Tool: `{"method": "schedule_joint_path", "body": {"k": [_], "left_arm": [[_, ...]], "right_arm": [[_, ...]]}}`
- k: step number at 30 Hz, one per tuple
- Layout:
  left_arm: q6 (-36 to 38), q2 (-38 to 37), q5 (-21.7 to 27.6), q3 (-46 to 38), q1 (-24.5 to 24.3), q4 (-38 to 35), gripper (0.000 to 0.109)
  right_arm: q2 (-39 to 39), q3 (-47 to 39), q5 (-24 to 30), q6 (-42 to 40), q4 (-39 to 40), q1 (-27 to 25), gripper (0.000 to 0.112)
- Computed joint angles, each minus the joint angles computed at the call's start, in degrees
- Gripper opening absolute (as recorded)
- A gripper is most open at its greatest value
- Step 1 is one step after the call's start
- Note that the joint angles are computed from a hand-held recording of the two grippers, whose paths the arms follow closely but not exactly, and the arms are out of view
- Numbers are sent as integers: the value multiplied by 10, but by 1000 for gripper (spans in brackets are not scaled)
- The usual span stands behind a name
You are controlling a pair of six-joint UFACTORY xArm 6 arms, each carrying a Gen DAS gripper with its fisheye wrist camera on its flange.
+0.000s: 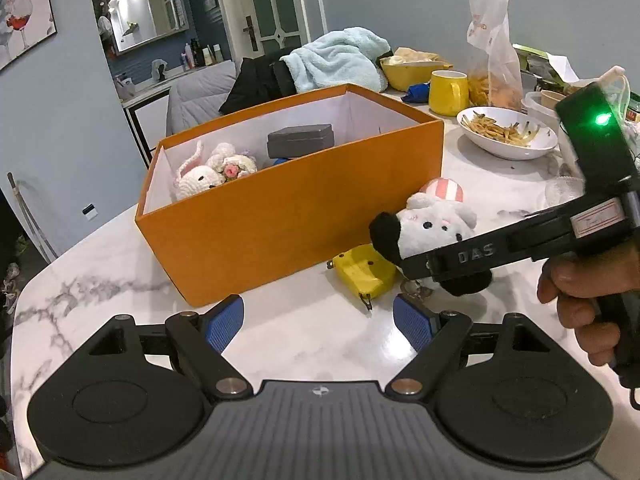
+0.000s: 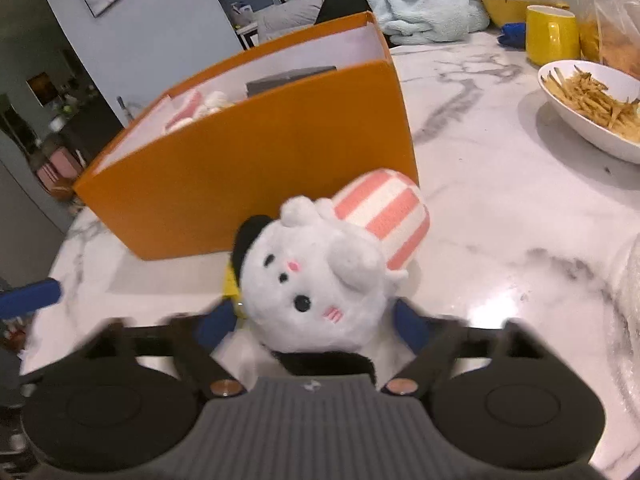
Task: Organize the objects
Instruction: 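Grasp the yellow tape measure with the left tool while the right tool grasps the striped-hat plush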
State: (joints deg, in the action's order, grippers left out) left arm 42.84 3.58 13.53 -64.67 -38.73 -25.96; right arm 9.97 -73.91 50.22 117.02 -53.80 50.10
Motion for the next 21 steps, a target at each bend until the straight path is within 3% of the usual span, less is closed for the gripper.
{"method": "schedule_joint_path", "body": {"k": [3,12,16,21], "left_arm": [[9,-4,-4,7,1,-8,97],[-11,19,-11,1,-9,0,97],[-38,43,-15,-19,-22,28,97],[-90,105,-34,-70,-37,24,97]], "right_arm": [[-15,24,-23,16,-19,-1,67],[-115,162,-135,30,-80,4,66],[-127,181,-131,13,-106,24,64],[-127,193,-119,70,-168,37,63]]}}
